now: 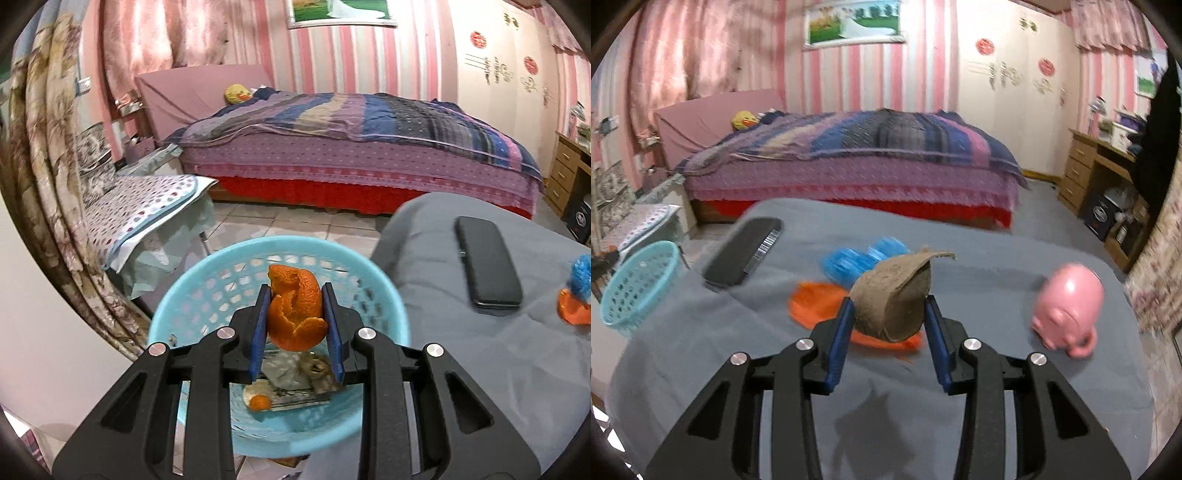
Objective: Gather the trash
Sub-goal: 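Carry the peel and tube over the blue basket and open both tools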
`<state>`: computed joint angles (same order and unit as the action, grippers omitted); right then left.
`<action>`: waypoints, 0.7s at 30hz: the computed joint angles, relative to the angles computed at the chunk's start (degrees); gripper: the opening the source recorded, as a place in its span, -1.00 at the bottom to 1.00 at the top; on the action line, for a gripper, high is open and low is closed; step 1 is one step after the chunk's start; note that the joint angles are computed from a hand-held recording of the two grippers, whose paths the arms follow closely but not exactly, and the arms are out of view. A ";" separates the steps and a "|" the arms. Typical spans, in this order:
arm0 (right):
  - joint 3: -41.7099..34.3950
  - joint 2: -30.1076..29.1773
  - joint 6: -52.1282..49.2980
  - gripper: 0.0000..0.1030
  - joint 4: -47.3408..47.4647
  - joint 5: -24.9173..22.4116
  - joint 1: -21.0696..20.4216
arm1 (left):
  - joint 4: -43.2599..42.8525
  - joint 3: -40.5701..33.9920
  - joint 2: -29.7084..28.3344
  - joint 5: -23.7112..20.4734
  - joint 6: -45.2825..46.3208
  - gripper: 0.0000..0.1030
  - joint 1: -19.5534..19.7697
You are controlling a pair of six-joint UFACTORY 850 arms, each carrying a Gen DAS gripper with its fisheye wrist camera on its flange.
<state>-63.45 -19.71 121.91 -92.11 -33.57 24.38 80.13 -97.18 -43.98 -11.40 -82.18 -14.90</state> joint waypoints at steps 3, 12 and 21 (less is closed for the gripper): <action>-5.62 -3.31 -1.61 -0.24 -1.67 1.83 0.91 | 0.68 -0.32 -0.50 -0.23 -1.48 -0.49 1.06; -23.10 -15.06 -6.52 -0.24 -3.02 9.31 3.54 | 5.11 -1.46 -2.30 -2.10 -6.19 -0.49 3.11; -39.62 -26.78 -23.24 -0.24 9.80 14.50 5.76 | 5.23 -3.15 -4.08 -1.94 -7.18 -0.48 4.10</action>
<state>-103.07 -46.49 98.67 -82.31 -19.07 30.14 85.36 -100.33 -48.06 -13.33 -89.36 -10.80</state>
